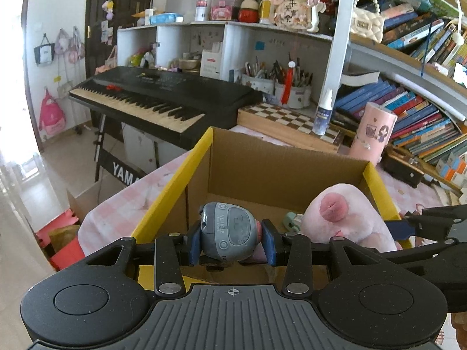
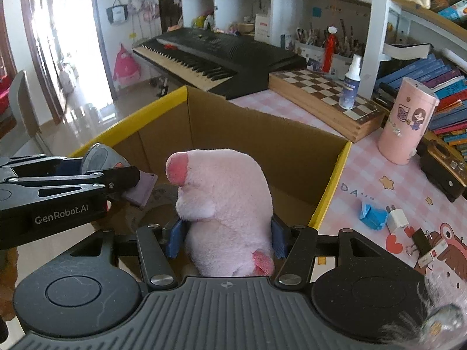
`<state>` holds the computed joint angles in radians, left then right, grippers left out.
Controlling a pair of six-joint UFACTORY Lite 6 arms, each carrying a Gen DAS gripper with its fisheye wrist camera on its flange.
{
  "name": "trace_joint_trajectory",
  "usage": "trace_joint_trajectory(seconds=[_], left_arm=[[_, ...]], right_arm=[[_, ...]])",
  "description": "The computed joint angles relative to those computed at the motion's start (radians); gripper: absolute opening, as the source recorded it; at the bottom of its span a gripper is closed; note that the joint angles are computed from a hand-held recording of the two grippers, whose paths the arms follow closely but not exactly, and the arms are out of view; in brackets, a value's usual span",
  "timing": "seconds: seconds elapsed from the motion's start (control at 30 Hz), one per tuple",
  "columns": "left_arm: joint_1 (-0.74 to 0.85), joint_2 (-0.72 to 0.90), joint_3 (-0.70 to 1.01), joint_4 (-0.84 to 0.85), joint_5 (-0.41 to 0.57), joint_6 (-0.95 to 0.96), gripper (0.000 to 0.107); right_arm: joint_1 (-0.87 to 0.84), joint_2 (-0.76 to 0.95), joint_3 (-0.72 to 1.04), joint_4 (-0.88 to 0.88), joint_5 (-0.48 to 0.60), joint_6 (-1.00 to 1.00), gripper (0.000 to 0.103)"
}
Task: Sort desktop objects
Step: 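Lower the grey toy and pink pig into the box and open both grippers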
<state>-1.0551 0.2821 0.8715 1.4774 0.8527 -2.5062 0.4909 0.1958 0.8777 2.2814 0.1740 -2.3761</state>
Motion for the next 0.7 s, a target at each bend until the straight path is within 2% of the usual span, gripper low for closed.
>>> trace_joint_trajectory(seconds=[0.43,0.5,0.7], left_arm=[[0.032,0.060,0.058,-0.023,-0.026,0.052,0.039],[0.032,0.069,0.069,-0.027,-0.025,0.071,0.040],[0.039,0.089,0.091,-0.029,-0.036,0.098,0.040]], right_arm=[[-0.009,0.141,0.153,-0.562,-0.001,0.439,0.056],[-0.008,0.157,0.171,-0.614,0.001,0.481,0.056],[-0.004,0.179,0.192,-0.595,-0.011,0.436,0.058]])
